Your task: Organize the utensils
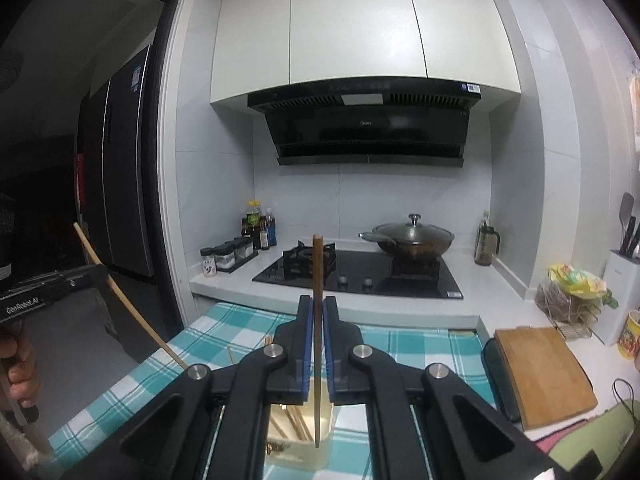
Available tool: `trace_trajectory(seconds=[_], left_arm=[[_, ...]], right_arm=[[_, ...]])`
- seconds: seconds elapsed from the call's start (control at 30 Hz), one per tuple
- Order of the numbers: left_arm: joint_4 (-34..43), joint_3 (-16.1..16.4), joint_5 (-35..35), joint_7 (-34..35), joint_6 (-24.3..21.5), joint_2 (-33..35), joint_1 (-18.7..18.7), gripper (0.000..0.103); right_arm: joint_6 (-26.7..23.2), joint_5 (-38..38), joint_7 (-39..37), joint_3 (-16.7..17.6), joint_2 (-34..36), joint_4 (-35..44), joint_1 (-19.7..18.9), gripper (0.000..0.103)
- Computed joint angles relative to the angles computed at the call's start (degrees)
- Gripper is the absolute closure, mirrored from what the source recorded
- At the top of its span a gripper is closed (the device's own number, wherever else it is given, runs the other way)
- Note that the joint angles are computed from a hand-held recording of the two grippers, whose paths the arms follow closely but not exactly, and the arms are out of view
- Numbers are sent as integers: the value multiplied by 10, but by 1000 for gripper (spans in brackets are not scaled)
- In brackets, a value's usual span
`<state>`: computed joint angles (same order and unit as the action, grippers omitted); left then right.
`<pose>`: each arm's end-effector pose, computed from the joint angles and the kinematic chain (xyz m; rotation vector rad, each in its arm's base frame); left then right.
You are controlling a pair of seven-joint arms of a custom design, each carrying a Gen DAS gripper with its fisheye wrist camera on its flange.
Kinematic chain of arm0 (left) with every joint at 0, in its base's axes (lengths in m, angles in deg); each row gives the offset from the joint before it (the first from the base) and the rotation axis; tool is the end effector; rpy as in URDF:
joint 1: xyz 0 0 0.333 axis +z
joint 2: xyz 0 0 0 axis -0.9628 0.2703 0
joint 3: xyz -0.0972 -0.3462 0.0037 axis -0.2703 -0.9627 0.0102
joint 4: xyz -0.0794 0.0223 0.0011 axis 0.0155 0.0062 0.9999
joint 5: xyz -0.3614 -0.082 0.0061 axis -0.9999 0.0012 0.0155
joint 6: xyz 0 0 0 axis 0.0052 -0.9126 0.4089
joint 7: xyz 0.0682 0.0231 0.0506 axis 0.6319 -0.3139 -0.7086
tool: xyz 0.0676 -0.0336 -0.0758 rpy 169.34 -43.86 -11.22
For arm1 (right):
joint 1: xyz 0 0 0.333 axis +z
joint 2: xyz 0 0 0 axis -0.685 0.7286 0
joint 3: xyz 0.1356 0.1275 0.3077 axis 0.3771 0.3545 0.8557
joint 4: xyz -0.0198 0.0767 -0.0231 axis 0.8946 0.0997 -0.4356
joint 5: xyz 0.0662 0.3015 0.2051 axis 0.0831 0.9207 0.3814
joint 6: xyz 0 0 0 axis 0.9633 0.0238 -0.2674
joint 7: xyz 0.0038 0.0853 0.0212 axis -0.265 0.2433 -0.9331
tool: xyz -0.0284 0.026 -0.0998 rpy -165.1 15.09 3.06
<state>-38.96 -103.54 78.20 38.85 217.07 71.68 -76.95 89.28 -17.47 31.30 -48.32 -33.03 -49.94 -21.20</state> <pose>0.4380 -0.1771 0.7891 -1.4680 1.5341 -1.2646 0.4640 0.3206 0.7958 -1.5931 0.9881 -0.7855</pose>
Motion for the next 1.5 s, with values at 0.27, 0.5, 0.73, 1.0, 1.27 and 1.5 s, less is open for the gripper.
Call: trace_trajectory(seconds=[0.27, 0.5, 0.73, 1.0, 1.27, 1.5], left_arm=[[55, 13, -18, 15, -68, 111, -34, 99], [83, 30, -53, 34, -126, 169, -56, 97], [22, 31, 26, -45, -92, 104, -41, 22], [-48, -81, 302, -233, -207, -46, 51, 0], [-154, -143, 307, -315, -274, -200, 44, 0], [-182, -149, 242, -300, -319, -235, -18, 0]], right_arm=[[-46, 69, -83, -12, 120, 84, 26, 98], [-170, 170, -178, -23, 189, 157, 46, 97], [-129, 141, -99, -68, 158, 104, 71, 42], [-31, 115, -58, -42, 20, -63, 38, 24], [37, -83, 180, 97, -147, -242, -116, 13], [-8, -6, 167, 121, -244, -327, -96, 12]])
